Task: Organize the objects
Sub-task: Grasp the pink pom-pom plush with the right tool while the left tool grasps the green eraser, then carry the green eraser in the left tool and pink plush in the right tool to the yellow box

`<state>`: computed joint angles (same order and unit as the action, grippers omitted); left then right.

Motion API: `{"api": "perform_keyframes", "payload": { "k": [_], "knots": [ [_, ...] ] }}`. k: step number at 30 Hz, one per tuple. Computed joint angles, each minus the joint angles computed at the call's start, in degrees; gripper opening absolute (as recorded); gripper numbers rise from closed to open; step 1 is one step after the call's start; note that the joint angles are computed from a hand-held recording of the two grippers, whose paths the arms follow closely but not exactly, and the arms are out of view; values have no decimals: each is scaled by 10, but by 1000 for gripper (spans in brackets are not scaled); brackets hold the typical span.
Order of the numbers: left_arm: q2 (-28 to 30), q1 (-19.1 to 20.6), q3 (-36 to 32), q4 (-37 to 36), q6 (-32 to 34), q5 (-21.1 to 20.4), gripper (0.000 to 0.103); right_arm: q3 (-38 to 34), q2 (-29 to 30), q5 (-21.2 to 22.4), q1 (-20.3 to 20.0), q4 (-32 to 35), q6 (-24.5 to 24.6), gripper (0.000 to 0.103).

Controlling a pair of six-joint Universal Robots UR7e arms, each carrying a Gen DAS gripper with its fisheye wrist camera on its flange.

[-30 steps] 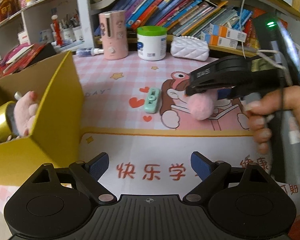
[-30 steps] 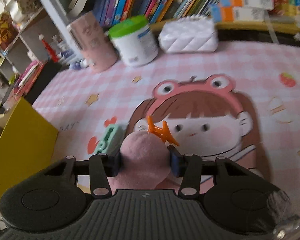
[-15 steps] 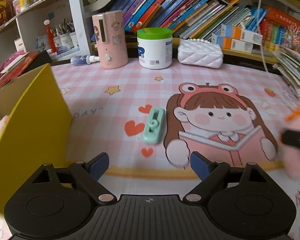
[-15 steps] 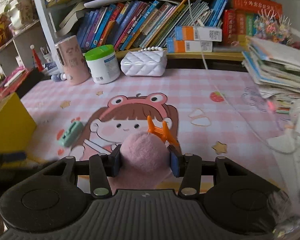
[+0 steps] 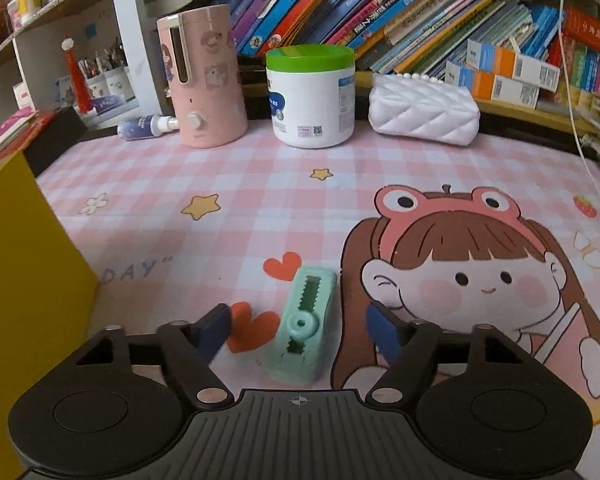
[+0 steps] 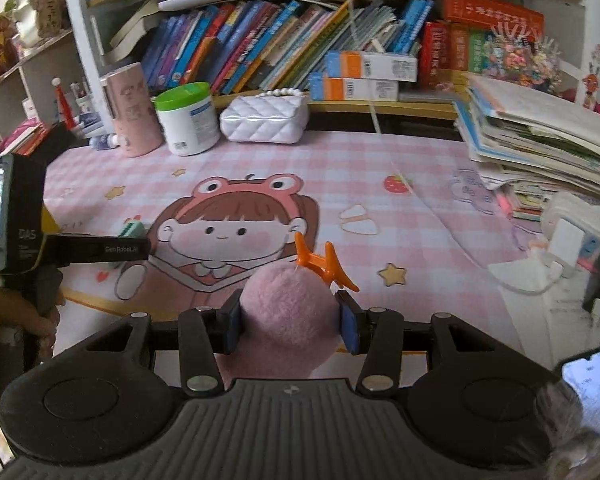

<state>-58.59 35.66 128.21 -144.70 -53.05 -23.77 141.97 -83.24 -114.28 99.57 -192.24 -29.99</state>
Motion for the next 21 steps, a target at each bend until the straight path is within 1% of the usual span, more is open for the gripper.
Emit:
{"api": "perform_keyframes", "payload": {
  "k": [1,2,3,4,8,12,18,21],
  "knots": [
    [2,1,5,-33,21,-4,55,1,-2,-3,0,-1,1,44],
    [5,3,8,-61,40,-7,34,2,-4,-5,1,-2,2,44],
    [5,1,8,-64,46,-7,25,3,-5,-6,1,-2,3,44],
    [4,0,8,-63,50,-9,23,4,-6,-7,2,-3,3,44],
    [-13,-6,21,-73,48,-32,23,5,-3,-8,7,-9,4,44],
    [-45,-32,42,-60,17,-38,23,5,6,-3,17,-8,2,44],
    [-109,-88,70,16,-58,-41,23,1,25,4,38,-2,-5,44],
    [-148,-122,87,71,-112,-46,23,1,37,0,51,-1,-12,44]
  ]
}}
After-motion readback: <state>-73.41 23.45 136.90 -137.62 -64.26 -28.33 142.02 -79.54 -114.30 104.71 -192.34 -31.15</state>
